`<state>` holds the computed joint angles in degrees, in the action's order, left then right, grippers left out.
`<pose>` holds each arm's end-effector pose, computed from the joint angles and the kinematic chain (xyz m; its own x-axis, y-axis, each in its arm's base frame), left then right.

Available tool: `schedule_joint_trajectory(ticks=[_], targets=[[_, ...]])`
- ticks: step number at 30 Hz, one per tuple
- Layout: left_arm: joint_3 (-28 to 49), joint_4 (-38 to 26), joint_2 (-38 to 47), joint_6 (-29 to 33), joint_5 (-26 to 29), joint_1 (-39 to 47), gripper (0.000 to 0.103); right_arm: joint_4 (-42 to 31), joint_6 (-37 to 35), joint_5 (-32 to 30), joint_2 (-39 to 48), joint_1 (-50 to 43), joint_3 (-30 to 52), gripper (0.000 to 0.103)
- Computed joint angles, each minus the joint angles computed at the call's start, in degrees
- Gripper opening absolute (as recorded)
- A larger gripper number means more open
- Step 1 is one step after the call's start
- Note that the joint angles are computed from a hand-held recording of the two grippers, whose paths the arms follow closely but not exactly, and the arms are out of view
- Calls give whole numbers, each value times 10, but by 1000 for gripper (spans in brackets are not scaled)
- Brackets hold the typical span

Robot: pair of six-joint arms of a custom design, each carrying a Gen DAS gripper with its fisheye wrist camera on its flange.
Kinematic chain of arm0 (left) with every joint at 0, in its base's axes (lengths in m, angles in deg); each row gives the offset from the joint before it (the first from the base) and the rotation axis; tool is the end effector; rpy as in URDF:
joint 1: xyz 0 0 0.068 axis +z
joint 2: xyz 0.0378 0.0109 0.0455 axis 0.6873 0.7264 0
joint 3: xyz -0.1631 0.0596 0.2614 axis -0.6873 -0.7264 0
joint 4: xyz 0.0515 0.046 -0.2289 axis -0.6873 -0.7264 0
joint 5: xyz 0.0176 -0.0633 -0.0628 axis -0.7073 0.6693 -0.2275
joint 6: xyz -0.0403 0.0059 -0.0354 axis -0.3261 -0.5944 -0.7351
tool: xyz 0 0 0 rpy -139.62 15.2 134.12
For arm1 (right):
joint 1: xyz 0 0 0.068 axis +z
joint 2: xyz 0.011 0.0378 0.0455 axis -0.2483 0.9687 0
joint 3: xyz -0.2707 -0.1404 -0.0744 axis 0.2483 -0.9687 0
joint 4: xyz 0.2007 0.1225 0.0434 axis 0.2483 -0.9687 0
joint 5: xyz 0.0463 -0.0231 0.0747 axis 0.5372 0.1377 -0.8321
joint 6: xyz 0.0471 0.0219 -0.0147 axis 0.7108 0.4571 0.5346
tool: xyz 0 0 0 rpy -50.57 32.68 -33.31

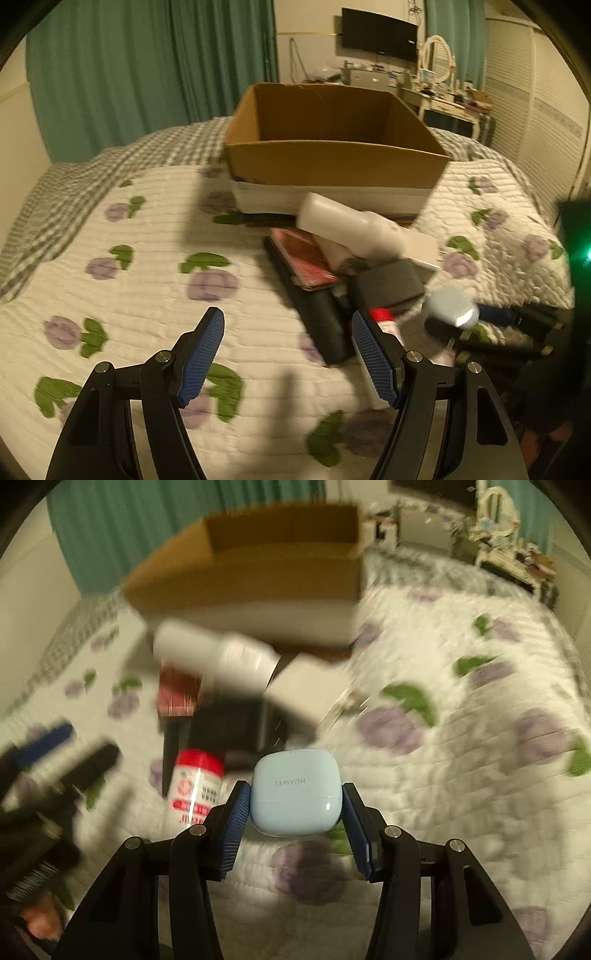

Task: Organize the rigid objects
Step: 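Grasp the light blue earbuds case with the right tool while the left tool grasps the red-capped bottle, then carry the earbuds case into the box with the right tool while the left tool drops the bottle in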

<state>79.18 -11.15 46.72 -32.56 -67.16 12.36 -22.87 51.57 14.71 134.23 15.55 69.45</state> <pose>0.2554 -0.1355 0.1314 -0.7377 -0.0703 -0.6715 -0.1299 0.9908 0.0390 0.3234 0.1868 0.1047 -0.7865 -0.2258 -0.5748 -0.3576 0.9253 0.1260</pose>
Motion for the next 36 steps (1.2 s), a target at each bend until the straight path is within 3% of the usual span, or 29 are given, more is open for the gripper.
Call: schedule_joint_trajectory(ticks=[10, 11, 12, 14, 19, 25, 30, 36], targets=[[79, -21, 110, 21, 97, -34, 70, 15, 6, -11, -42, -35, -24, 49], [85, -26, 120, 20, 104, -33, 64, 14, 4, -14, -43, -37, -24, 49], [94, -36, 129, 21, 110, -33, 46, 15, 5, -14, -43, -37, -24, 49], [93, -35, 129, 22, 110, -35, 46, 16, 6, -12, -42, -34, -24, 49], [66, -30, 92, 22, 96, -41, 40, 25, 5, -3, -68, -29, -41, 49], [25, -47, -35, 23, 73, -34, 38, 8, -22, 25, -138, -12, -48, 49], [82, -103, -117, 78, 63, 4, 38, -44, -60, 25, -175, -13, 13, 49], [212, -148, -94, 151, 58, 62, 38, -118, -86, -3, -141, -29, 176, 49]])
